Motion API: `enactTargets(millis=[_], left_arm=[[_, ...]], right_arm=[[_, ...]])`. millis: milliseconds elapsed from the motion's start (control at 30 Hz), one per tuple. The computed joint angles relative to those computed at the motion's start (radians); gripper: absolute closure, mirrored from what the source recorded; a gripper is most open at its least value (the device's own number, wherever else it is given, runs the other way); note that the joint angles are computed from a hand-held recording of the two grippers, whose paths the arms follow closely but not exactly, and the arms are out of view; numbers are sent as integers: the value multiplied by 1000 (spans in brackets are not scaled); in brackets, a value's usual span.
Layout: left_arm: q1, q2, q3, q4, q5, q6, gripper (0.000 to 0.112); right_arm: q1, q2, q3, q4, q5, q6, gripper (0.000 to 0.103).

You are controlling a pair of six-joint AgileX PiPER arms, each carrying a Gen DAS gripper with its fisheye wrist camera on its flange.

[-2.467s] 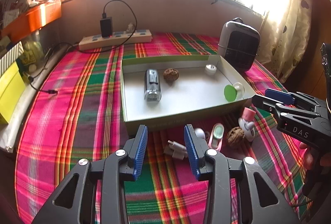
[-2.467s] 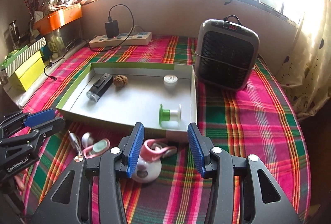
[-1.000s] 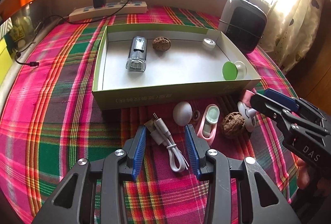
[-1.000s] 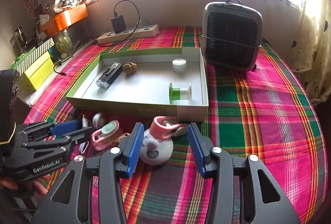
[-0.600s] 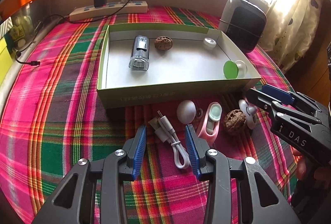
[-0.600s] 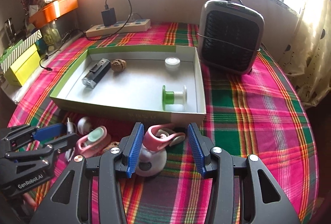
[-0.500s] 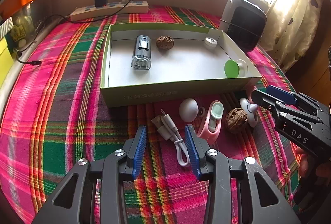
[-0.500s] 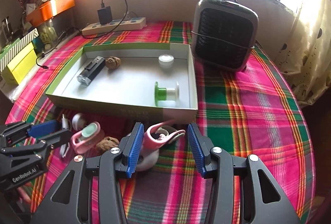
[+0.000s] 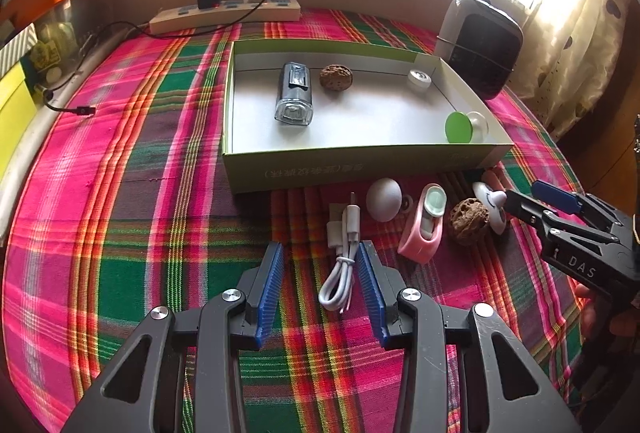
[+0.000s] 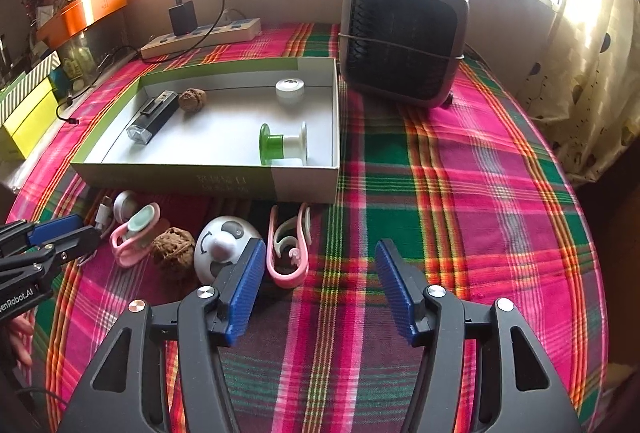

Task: Organize objects
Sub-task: 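Lower the left tool over the white USB cable while the right tool approaches the pink earhook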

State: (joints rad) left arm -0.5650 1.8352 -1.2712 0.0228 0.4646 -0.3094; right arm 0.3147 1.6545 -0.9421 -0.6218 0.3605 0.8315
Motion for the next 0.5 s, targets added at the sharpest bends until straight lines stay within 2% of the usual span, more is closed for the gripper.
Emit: enactTargets(millis=[133, 500], left_arm=[[-8, 1, 1, -17, -5, 21, 76], [-40, 41, -46, 153, 7, -116, 76]], right_arm=[[-3, 12, -7, -21, -2, 16, 45], [-17, 39, -9, -19, -15, -19, 45]])
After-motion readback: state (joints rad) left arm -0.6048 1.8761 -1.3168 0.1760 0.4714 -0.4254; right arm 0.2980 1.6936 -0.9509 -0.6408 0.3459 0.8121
